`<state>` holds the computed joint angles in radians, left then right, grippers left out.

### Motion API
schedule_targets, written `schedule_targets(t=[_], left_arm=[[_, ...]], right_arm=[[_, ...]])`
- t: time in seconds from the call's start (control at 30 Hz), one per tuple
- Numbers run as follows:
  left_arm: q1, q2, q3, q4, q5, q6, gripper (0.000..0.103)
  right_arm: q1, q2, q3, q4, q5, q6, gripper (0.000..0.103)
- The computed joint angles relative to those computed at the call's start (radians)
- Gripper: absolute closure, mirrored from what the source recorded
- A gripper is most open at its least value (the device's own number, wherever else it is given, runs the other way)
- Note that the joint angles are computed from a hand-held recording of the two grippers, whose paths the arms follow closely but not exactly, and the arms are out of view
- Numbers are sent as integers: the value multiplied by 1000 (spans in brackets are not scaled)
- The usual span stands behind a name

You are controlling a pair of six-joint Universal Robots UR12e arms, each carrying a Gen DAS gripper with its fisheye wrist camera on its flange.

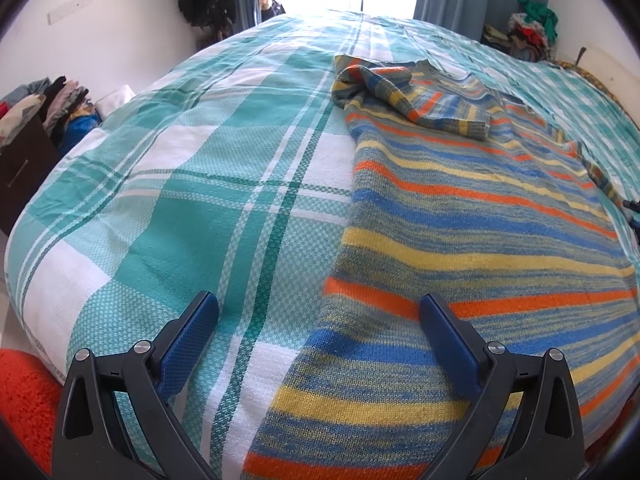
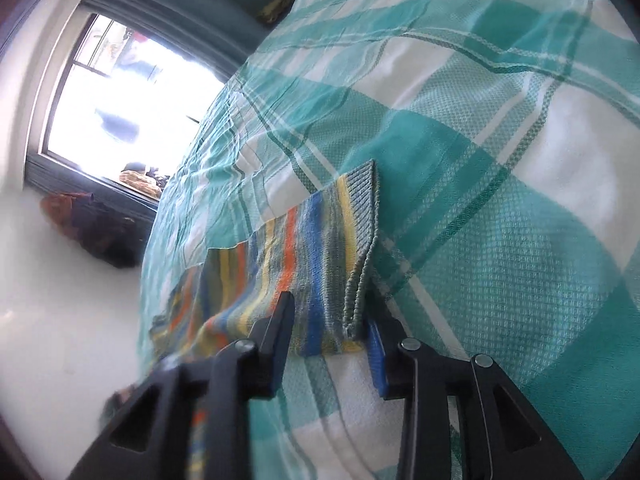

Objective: Fold small clothes

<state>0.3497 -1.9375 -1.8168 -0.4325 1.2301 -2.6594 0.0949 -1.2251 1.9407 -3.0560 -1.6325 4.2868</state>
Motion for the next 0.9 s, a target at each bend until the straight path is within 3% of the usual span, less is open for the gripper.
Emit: schedule_targets(t=[0.03, 0.13, 0.2, 0.3, 0.73, 0.83, 0.9], left_arm=[[1, 1, 0, 0, -1, 2, 2], [4, 2, 1, -7, -3, 6, 2], [4, 1, 2, -9, -3, 6, 1], [3, 1, 2, -6, 4, 11, 1], [1, 0, 1, -6, 8, 19, 1], [1, 7, 8, -38, 18, 29, 1], [5, 20, 19, -97, 22, 44, 2]], right_arm=[[7, -9, -17, 85, -34, -5, 101], [30, -46, -39, 267, -168, 8, 100], [34, -62, -49, 380, -216, 21, 100], [26, -68, -35, 404, -191, 45, 101], [39, -54, -102, 603, -253, -60, 101], [39, -55, -102, 595, -250, -76, 100], [41, -69, -84, 566, -249, -79, 88]])
